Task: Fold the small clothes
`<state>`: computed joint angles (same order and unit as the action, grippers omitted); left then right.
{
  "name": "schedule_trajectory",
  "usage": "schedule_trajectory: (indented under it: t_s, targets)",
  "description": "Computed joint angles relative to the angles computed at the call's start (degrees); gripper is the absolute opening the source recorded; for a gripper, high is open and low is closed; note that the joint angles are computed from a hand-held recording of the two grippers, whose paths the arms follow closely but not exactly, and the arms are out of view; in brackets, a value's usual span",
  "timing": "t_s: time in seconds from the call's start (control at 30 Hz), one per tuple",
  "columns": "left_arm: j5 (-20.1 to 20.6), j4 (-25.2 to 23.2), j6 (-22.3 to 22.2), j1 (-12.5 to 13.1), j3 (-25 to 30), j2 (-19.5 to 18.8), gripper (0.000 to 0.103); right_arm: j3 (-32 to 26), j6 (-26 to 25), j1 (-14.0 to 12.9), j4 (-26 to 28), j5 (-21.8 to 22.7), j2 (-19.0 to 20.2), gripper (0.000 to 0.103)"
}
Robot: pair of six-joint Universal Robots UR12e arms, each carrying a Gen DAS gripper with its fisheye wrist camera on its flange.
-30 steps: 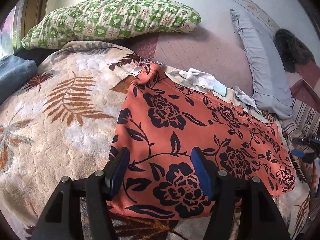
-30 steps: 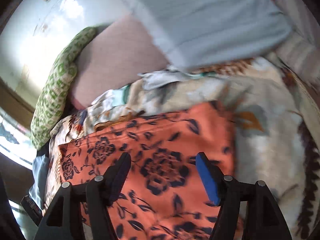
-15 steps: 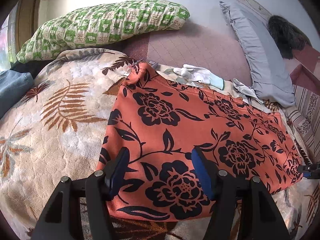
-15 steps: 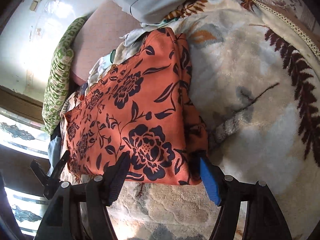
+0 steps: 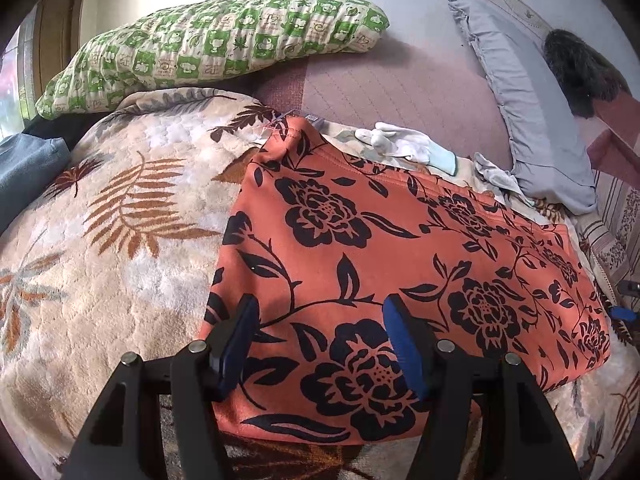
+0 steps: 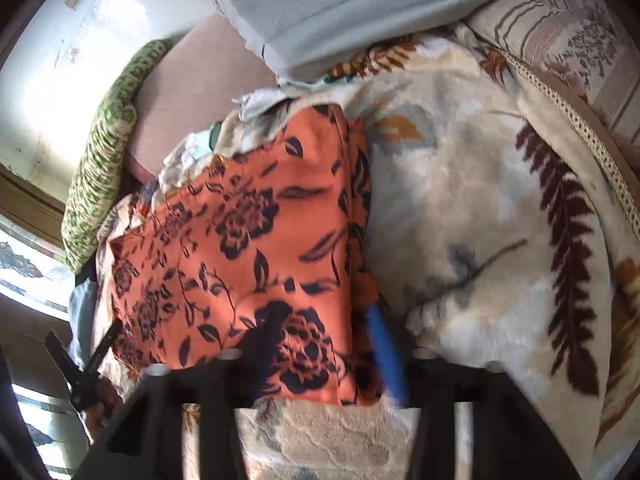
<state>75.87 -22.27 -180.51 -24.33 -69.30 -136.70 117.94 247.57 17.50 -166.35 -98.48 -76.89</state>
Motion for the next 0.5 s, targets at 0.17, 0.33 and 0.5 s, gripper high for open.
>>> schedule_trajectory:
  t_s: [0.17,0.33,0.5]
  targets:
    - [-3.39,1.85,-3.18,0.92,-0.05,-0.03,0.065,1.27,1.57,-4.33,-9.83,5.98,2.82,0.09]
    - [-5.76,2.22,-8.22,2.38,0.2,0.1,0.065,0.34,2.3,-4.7,-10.95,10.16,5.36,0.077]
    - [-8.21,3.56,-13.58,4.97,-0.32,0.62,0.077,-1.08,-0.36,-4.43,-8.06,10.56,5.82,0.065]
